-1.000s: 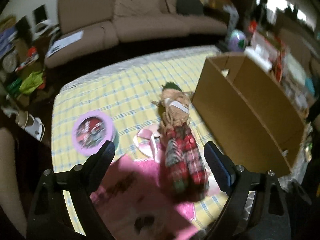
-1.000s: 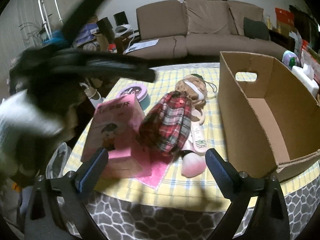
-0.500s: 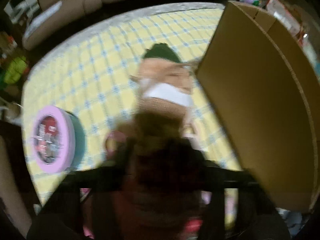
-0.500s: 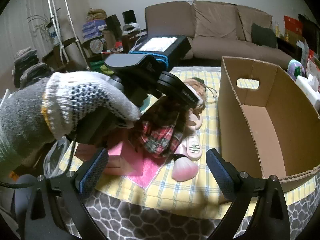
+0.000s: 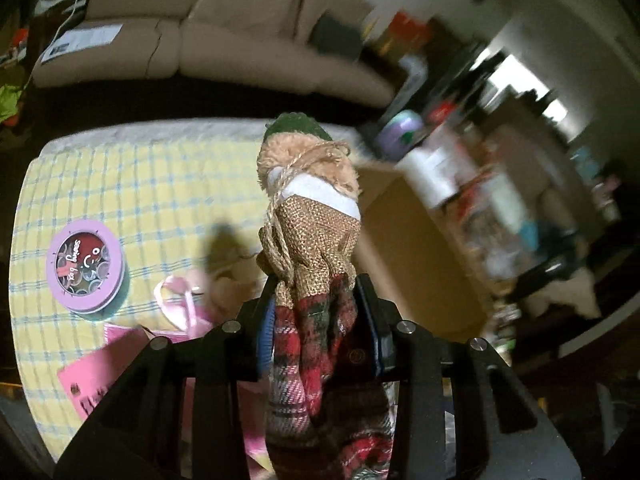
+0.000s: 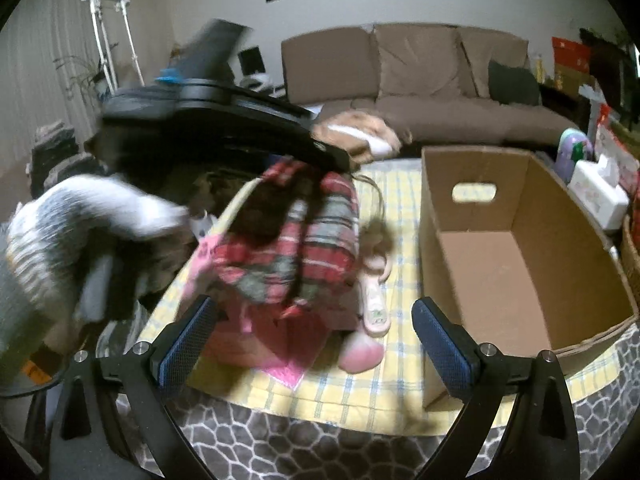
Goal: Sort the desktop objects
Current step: 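Lift and carry the doll with the left tool over the cardboard box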
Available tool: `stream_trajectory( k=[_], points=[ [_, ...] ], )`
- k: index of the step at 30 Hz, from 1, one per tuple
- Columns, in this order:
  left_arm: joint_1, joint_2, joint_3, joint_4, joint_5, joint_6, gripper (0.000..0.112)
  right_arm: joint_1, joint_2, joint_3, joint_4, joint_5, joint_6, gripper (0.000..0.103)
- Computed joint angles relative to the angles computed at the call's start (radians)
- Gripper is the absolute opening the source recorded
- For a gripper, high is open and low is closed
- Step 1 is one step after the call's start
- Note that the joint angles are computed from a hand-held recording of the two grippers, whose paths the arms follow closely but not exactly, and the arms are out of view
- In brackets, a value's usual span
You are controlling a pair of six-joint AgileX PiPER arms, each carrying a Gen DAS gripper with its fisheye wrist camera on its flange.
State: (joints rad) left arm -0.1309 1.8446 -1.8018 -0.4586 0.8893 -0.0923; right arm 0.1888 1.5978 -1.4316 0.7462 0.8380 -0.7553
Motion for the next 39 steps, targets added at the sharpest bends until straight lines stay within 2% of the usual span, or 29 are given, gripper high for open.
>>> stream_trajectory(
  k=[4, 8, 11, 14, 15, 16, 17, 18, 19, 22, 24, 26, 27, 28, 29, 30, 32, 36, 39],
  points=[
    [-0.009, -0.129, 0.105, -0.105, -0.084, 0.045, 0.034, -0.057, -0.019, -0.039, 0.099, 0.086, -0.007, 0.100],
    [-0.030, -0.206, 0.190, -0.189, -0.155, 0.057, 0.034, -0.107, -0.032, -0.082, 0.183, 0.190, -0.006, 0.100],
    [-0.059, -0.220, 0.221, -0.228, -0.200, 0.040, 0.034, -0.117, -0.047, -0.099, 0.172, 0.198, 0.008, 0.100],
    [-0.095, -0.201, 0.192, -0.231, -0.210, 0.002, 0.034, -0.134, -0.039, -0.117, 0.158, 0.213, 0.021, 0.098],
    [-0.111, -0.181, 0.167, -0.224, -0.212, -0.016, 0.033, -0.146, -0.034, -0.123, 0.163, 0.224, 0.019, 0.091],
    [-0.125, -0.165, 0.147, -0.213, -0.215, -0.033, 0.032, -0.162, -0.028, -0.131, 0.162, 0.236, 0.019, 0.076],
    [-0.139, -0.147, 0.127, -0.206, -0.222, -0.046, 0.032, -0.176, -0.018, -0.144, 0.154, 0.245, 0.024, 0.067],
    [-0.153, -0.130, 0.109, -0.198, -0.230, -0.059, 0.032, -0.189, -0.010, -0.153, 0.151, 0.253, 0.021, 0.055],
    [-0.165, -0.113, 0.092, -0.195, -0.236, -0.068, 0.032, -0.204, 0.007, -0.174, 0.137, 0.263, 0.026, 0.047],
    [-0.208, -0.014, -0.022, -0.162, -0.229, -0.129, 0.032, -0.251, 0.048, -0.230, 0.122, 0.297, 0.023, 0.044],
    [-0.238, 0.070, -0.152, -0.041, -0.164, -0.235, 0.032, -0.270, 0.091, -0.288, 0.091, 0.304, 0.040, 0.044],
    [-0.253, 0.139, -0.271, 0.071, -0.063, -0.274, 0.033, -0.297, 0.134, -0.351, 0.064, 0.332, 0.062, 0.046],
    [-0.265, 0.168, -0.329, 0.138, 0.004, -0.268, 0.040, -0.317, 0.143, -0.363, 0.069, 0.348, 0.058, 0.047],
    [-0.286, 0.190, -0.377, 0.235, 0.069, -0.258, 0.048, -0.336, 0.147, -0.364, 0.074, 0.362, 0.041, 0.057],
    [-0.308, 0.193, -0.385, 0.321, 0.105, -0.255, 0.051, -0.348, 0.144, -0.357, 0.063, 0.360, 0.025, 0.063],
    [-0.327, 0.181, -0.352, 0.391, 0.114, -0.249, 0.053, -0.354, 0.132, -0.333, 0.044, 0.339, 0.006, 0.075],
    [-0.337, 0.145, -0.234, 0.439, 0.082, -0.232, 0.055, -0.373, 0.118, -0.277, 0.043, 0.318, -0.042, 0.078],
    [-0.330, 0.108, -0.026, 0.333, -0.040, -0.164, 0.077, -0.386, 0.134, -0.241, 0.052, 0.310, -0.078, 0.078],
    [-0.357, 0.103, 0.061, 0.346, -0.119, -0.152, 0.079, -0.400, 0.129, -0.201, 0.070, 0.309, -0.096, 0.079]
  ],
)
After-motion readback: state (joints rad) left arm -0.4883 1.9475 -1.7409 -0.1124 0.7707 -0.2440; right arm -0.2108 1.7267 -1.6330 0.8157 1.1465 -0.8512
